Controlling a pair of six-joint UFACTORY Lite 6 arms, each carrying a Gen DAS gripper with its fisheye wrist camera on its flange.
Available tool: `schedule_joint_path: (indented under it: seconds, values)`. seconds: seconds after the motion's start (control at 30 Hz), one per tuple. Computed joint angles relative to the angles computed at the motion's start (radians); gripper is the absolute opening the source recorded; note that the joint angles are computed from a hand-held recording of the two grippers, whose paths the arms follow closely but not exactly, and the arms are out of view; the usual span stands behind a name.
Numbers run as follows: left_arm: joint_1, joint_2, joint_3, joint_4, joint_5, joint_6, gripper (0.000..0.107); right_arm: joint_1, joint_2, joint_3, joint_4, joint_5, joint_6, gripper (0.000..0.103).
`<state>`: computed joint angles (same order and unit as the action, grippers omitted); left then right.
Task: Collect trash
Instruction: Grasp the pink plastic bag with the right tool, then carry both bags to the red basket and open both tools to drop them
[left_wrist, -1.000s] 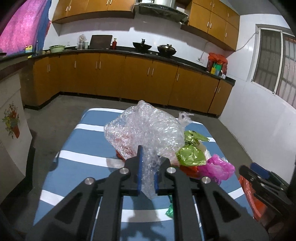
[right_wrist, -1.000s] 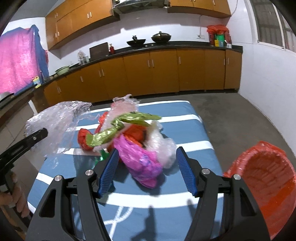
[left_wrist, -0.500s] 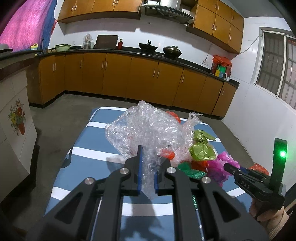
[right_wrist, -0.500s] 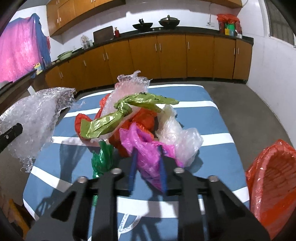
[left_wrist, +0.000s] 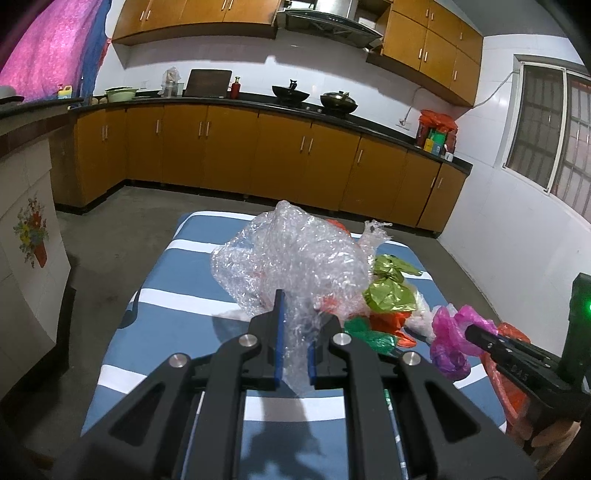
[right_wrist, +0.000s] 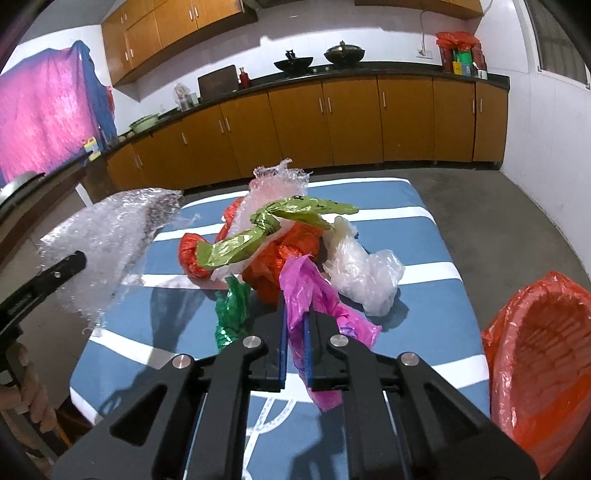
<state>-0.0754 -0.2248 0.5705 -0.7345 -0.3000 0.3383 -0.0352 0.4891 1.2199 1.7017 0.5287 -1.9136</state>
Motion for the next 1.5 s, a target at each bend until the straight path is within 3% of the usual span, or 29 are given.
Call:
schedule_joint_path:
  seconds: [0.43, 0.83, 1.5]
  values:
    - [-0.177, -0.005, 0.046, -0.182, -0.025, 0.172, 0.011, -0.151, -0.170, -0.131, 0.096, 0.020, -0.145, 0.007]
    - [-0.431, 0.182, 0.252, -0.238, -0.040, 0.211, 0.011, -0.395, -0.148, -0.072, 0.087, 0.043, -0.144, 0.007]
    - [-0.620, 0.687, 0.785, 0.063, 0.085, -0.080, 0.011, -0.648, -0.004, 0.115, -0.028, 0.099, 0.003, 0.007]
